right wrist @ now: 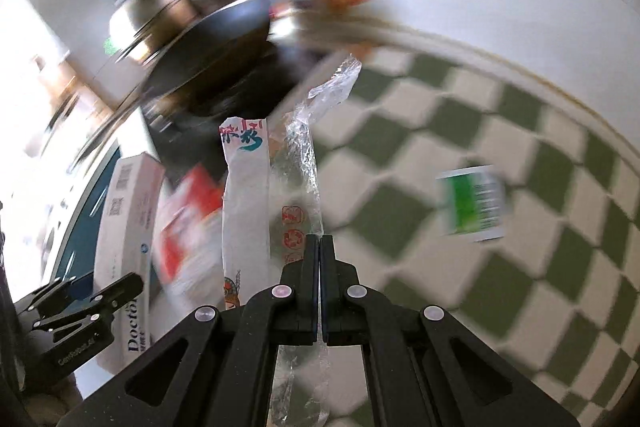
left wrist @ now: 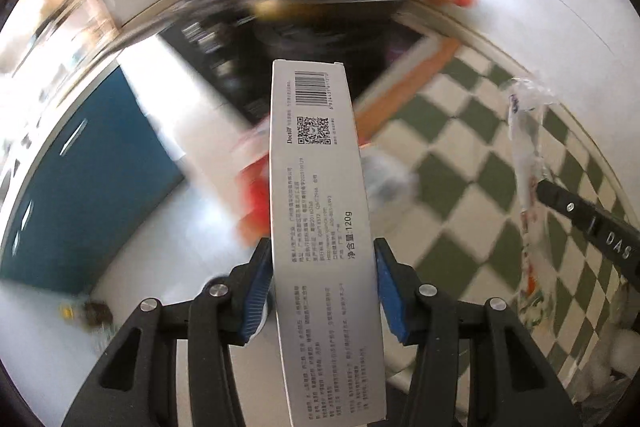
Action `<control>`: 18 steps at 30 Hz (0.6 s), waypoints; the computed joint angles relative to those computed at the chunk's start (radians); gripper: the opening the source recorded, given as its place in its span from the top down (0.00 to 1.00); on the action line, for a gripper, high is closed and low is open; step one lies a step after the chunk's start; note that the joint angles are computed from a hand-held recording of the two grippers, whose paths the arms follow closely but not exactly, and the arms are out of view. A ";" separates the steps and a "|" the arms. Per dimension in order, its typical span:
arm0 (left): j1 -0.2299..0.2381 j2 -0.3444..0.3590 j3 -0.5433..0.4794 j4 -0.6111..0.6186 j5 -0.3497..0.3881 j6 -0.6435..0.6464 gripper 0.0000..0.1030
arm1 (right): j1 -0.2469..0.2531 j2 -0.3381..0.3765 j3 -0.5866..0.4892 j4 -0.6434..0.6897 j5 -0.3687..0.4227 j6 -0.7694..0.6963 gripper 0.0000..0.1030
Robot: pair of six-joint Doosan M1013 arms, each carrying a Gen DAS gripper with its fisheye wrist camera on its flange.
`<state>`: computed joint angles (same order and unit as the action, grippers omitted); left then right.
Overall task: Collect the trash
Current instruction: 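Carry box and wrapper over the white bin and open both tools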
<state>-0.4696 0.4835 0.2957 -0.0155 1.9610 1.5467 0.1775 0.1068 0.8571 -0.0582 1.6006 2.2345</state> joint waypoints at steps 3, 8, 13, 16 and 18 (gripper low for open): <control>0.083 -0.091 0.169 -0.013 -0.058 -0.018 0.56 | 0.085 0.057 -0.040 0.041 -0.004 -0.011 1.00; 0.234 -0.194 0.406 -0.033 -0.106 -0.028 0.56 | 0.220 0.135 -0.041 0.122 -0.026 -0.013 1.00; 0.371 -0.249 0.664 -0.095 -0.163 -0.037 0.56 | 0.322 0.196 0.052 0.174 -0.089 -0.002 1.00; 0.428 -0.250 0.823 -0.141 -0.209 -0.031 0.56 | 0.354 0.226 0.151 0.208 -0.147 0.013 1.00; 0.462 -0.236 0.910 -0.192 -0.228 -0.031 0.56 | 0.367 0.248 0.224 0.225 -0.193 0.022 1.00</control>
<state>-0.0081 0.2473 1.2061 -0.2071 1.7328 1.5157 0.5441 0.3551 1.0809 0.1670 1.4080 2.2563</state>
